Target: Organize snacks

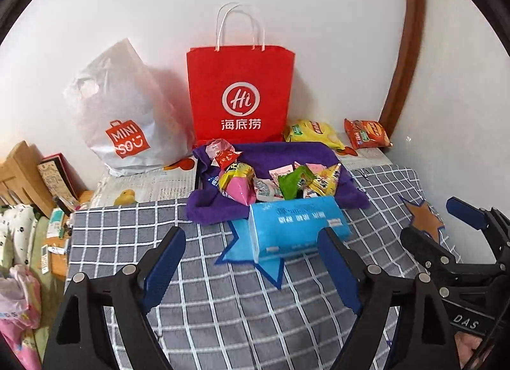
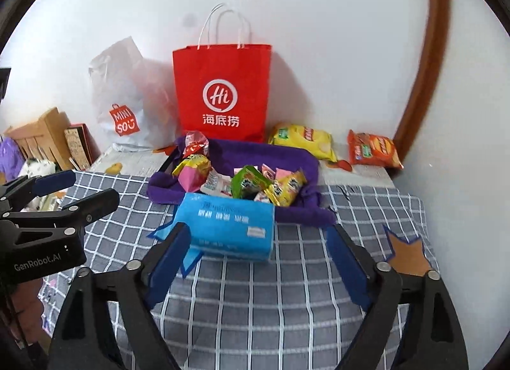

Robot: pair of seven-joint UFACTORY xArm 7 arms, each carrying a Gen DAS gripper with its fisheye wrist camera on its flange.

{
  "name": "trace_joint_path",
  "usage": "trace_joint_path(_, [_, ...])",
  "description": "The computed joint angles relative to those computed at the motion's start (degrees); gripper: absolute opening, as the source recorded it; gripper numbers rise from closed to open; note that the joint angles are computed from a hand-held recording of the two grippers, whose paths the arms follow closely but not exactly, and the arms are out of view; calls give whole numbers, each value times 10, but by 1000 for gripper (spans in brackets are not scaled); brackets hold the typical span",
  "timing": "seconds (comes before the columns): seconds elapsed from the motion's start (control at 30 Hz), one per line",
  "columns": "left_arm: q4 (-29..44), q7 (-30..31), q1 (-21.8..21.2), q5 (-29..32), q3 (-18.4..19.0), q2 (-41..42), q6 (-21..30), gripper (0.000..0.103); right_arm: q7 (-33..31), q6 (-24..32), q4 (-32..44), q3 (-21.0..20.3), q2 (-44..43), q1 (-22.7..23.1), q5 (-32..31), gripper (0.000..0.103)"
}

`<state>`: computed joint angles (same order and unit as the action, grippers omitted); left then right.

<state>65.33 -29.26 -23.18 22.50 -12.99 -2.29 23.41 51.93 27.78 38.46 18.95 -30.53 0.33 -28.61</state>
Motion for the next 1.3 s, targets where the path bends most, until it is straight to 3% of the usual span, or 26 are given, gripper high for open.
trace_joint_path(0.07, [-19,9,-3,-5,-3,-28,1,84,3,13,-18,-2,-32,6,7,93])
trace_joint_path(0.17, [-55,-34,12,30,-18,-72,-15,86,-7,23,-46,-13,-79,20,28,95])
trace_joint_path(0.27, [-93,-25,11,-14,-19,-106,-29,88,0,39,-69,-8,-128,17,45,98])
trace_joint_path(0.63, [-168,-34,32,-47,-59,-173,-42,88,-5,84,-133,22,-261,40,87,100])
trace_joint_path(0.8, [-177,-55,51,-35,-79,-190,-46,89,-5,92,-147,29,-286,49,100,100])
trace_joint_path(1.3, [-185,-51,50,-45,-81,-197,-48,90,-4,106,-153,36,-297,55,109,100])
